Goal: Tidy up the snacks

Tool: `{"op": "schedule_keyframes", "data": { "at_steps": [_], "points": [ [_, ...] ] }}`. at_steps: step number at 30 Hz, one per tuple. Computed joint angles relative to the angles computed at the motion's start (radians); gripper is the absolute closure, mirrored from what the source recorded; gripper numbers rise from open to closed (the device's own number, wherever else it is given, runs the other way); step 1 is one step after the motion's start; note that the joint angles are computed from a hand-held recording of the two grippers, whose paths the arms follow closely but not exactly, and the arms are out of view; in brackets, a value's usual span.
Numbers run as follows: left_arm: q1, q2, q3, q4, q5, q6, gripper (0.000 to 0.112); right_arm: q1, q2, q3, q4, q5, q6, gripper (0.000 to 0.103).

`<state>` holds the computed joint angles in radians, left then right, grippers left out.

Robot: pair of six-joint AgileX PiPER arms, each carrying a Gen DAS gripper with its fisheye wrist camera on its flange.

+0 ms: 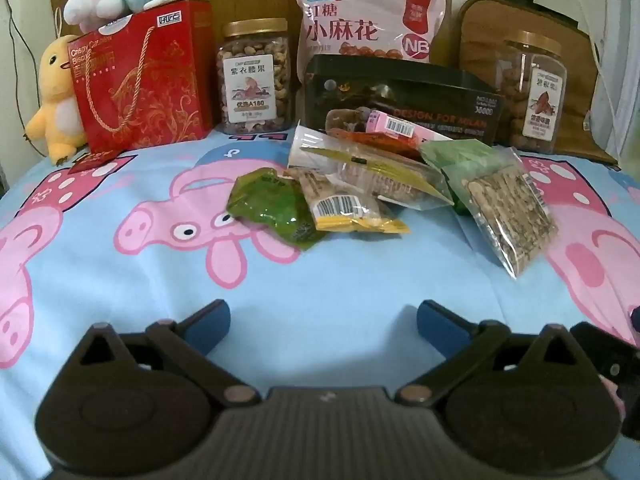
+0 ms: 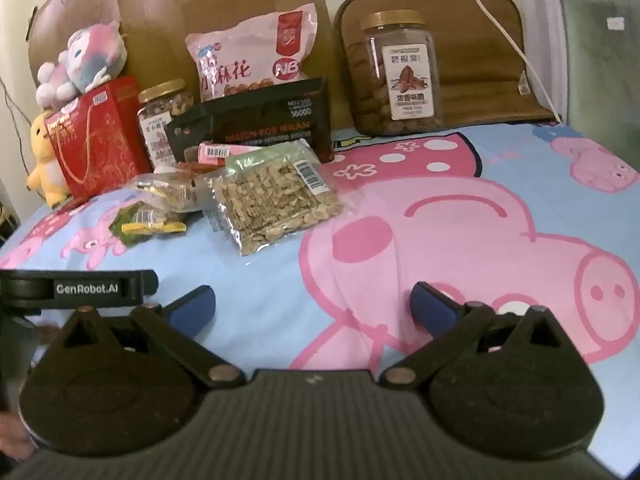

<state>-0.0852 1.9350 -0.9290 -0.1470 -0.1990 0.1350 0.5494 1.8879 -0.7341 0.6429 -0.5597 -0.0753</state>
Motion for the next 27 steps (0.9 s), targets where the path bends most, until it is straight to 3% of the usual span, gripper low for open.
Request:
{"op": "schedule_keyframes", "data": {
  "at_steps": [3, 9, 15, 27],
  "points": [
    [-0.011, -0.002, 0.015, -0.06, -0.021, 0.055, 0.009, 0.013, 0.005, -0.011, 0.04, 0.005, -0.044, 0.0],
    [0.01, -0.007, 0.029, 0.112, -0.035, -0.107, 0.009, -0.012, -0.003, 0.016, -0.053, -0.017, 0.077, 0.0],
    [0.0, -0.009, 0.042, 0.055, -0.054, -0.06, 0.009, 0.005, 0.001, -0.003, 0.024, -0.01, 0.001, 0.0],
    [0.003, -0.012, 0.05, 0.083, -0.061, -0.079, 0.009, 0.008, 0.004, -0.003, 0.028, -0.014, -0.002, 0.0]
  ]
}}
